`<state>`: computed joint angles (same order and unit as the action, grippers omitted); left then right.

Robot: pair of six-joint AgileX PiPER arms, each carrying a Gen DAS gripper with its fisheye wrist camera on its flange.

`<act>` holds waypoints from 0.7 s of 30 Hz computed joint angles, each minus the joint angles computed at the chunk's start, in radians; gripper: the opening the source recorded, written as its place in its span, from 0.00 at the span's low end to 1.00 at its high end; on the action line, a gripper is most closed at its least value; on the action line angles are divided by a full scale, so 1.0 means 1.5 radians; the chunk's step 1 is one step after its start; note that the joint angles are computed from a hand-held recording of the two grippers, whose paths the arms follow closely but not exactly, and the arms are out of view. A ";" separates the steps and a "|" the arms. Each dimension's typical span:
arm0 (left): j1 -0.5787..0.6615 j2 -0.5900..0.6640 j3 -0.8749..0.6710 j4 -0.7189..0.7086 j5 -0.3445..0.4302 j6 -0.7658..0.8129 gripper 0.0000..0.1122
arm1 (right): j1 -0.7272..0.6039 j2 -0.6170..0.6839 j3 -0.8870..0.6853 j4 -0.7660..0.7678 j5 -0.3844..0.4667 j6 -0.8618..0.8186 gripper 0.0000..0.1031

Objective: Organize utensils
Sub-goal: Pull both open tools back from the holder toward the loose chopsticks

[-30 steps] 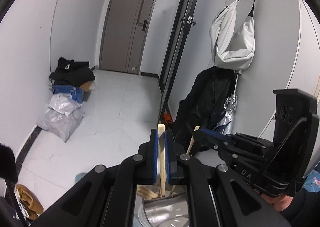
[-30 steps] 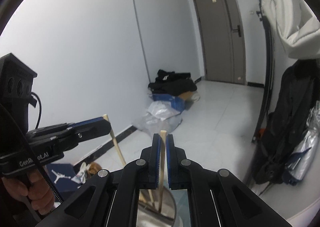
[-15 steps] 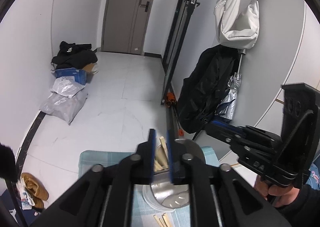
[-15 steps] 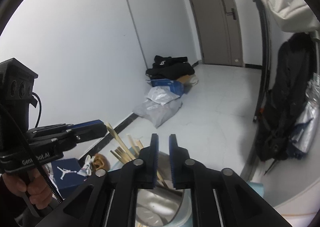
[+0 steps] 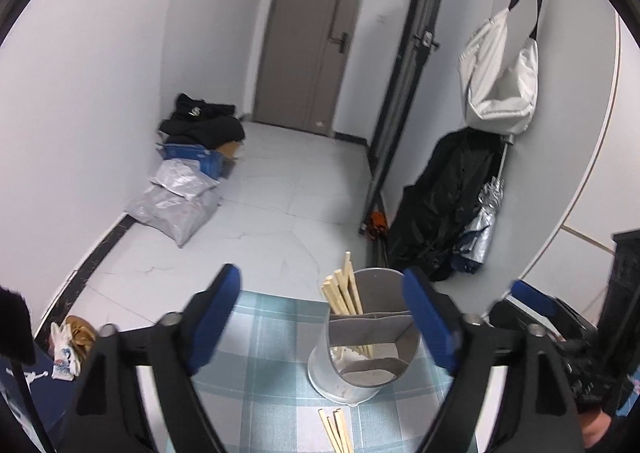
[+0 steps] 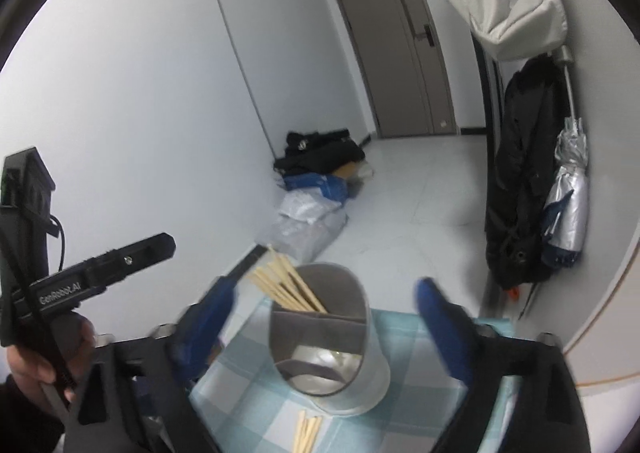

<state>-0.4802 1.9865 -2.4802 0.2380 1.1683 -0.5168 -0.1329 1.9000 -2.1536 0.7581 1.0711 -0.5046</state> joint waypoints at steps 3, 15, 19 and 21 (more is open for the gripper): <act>-0.022 -0.052 0.095 0.056 -0.045 -0.047 0.82 | 0.002 -0.066 0.098 0.007 -0.048 -0.046 1.00; -0.097 -0.178 0.331 0.240 -0.120 -0.196 0.90 | -0.003 -0.210 0.312 0.038 -0.124 -0.103 1.00; -0.108 -0.202 0.381 0.261 -0.136 -0.228 0.90 | 0.002 -0.241 0.363 0.024 -0.139 -0.108 1.00; -0.113 -0.211 0.403 0.270 -0.141 -0.244 0.90 | 0.005 -0.254 0.391 0.021 -0.154 -0.118 1.00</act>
<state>-0.6497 1.6702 -1.8755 0.6432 0.9567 -0.8828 -0.1254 1.5188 -1.5668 0.7897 0.8407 -0.6810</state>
